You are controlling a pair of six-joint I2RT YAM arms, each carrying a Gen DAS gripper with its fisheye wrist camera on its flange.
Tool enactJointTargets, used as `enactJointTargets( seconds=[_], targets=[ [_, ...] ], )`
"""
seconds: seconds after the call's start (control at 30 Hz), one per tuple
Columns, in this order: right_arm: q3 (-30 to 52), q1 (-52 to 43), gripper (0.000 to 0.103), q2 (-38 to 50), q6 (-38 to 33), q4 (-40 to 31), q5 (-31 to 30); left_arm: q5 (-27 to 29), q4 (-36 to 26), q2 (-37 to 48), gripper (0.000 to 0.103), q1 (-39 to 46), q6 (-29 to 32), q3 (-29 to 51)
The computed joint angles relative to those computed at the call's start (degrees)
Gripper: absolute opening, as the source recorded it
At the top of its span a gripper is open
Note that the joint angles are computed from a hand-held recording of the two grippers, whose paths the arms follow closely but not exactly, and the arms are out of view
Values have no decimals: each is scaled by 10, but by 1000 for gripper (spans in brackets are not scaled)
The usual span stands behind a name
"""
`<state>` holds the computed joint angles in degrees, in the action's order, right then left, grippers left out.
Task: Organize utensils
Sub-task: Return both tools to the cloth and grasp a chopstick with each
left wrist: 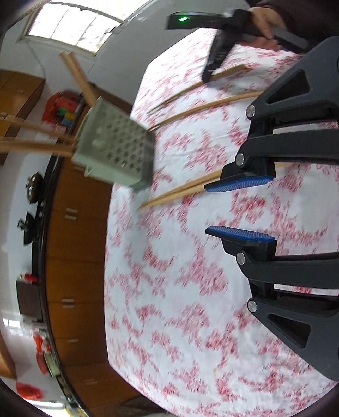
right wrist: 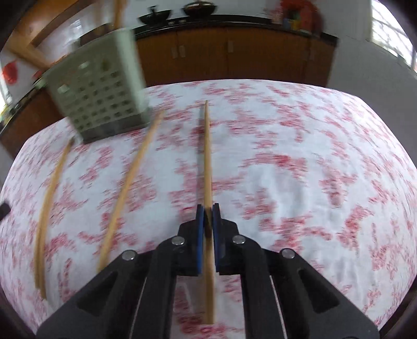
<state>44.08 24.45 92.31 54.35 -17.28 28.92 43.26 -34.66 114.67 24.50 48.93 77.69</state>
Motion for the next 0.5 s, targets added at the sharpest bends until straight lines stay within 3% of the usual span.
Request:
enactJointTargets(
  seconds=[0.2,0.5],
  targets=[
    [-41,-18,8,-43,13,-2,2,-20,-17,-19,28,-16,46,-44],
    [-43,-18,8,-43,8,4,4,-71,41,-33,22,-40,41,-102]
  ],
)
